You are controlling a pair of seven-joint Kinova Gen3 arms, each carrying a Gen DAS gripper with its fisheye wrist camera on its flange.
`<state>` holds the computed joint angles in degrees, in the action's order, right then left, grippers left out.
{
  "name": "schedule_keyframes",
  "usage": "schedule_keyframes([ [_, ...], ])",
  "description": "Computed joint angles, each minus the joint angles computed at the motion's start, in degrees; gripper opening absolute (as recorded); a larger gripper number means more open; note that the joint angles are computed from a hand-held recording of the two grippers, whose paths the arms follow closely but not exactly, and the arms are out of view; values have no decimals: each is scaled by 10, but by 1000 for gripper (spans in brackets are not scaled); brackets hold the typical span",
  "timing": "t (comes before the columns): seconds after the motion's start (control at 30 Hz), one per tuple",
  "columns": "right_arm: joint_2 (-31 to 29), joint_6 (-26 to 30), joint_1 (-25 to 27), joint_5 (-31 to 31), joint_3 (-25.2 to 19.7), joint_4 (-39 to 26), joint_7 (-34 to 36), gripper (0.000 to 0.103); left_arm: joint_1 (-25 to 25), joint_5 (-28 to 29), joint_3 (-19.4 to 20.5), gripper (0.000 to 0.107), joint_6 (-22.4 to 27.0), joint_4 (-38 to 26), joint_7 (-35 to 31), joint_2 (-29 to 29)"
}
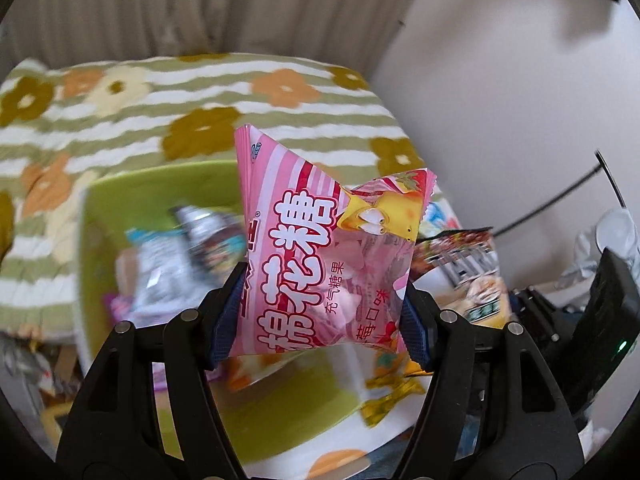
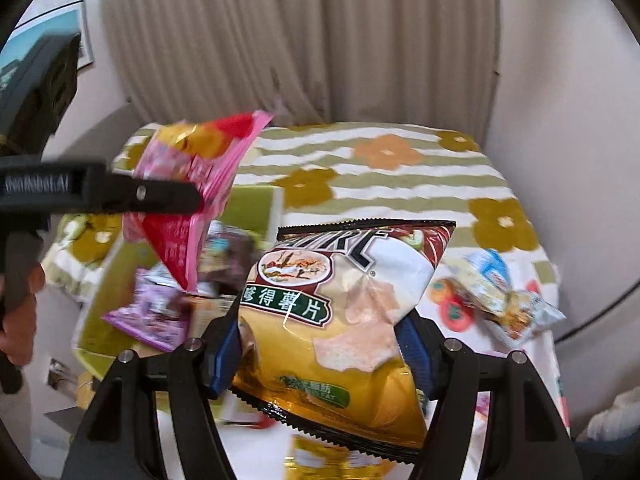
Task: Organize snacks
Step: 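Carry both bags over the green box and open both tools to drop them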
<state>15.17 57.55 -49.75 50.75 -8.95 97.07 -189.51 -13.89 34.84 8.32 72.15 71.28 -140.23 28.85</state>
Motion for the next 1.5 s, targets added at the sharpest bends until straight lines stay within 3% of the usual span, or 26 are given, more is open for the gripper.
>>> schedule_keyframes([
  [0.23, 27, -14, -6, -3, 5, -49, 53, 64, -47, -4, -27, 65, -54, 57, -23, -15],
  [0.43, 34, -36, -12, -1, 20, -51, 55, 64, -42, -39, -36, 68, -126, 121, -49, -31],
  [0.47, 33, -45, -8, -4, 21, -47, 59, 64, -41, -41, -37, 75, -141, 136, -51, -38],
  [0.5, 34, -53, -4, -7, 23, -45, 64, 64, -35, -49, -40, 89, -164, 153, -51, -44],
  [0.57, 34, -69, 2, -13, 25, -43, 74, 64, -32, -53, -41, 99, -190, 177, -49, -52],
  [0.87, 42, -158, 36, -70, 39, -31, 151, 64, -53, -39, -46, 99, -194, 202, 1, -51],
  [1.2, 82, -218, 59, -161, 64, -72, 248, 65, -59, -47, -44, 99, -196, 196, 9, -49],
  [1.3, 85, -255, 53, -166, 85, -65, 242, 73, -61, -49, -44, 99, -199, 194, 8, -48],
  [1.37, 81, -284, 28, -141, 114, -48, 209, 98, -65, -49, -44, 99, -198, 194, 5, -46],
  [1.5, 81, -271, -5, -104, 136, -41, 177, 100, -68, -50, -45, 99, -199, 198, 2, -48],
])
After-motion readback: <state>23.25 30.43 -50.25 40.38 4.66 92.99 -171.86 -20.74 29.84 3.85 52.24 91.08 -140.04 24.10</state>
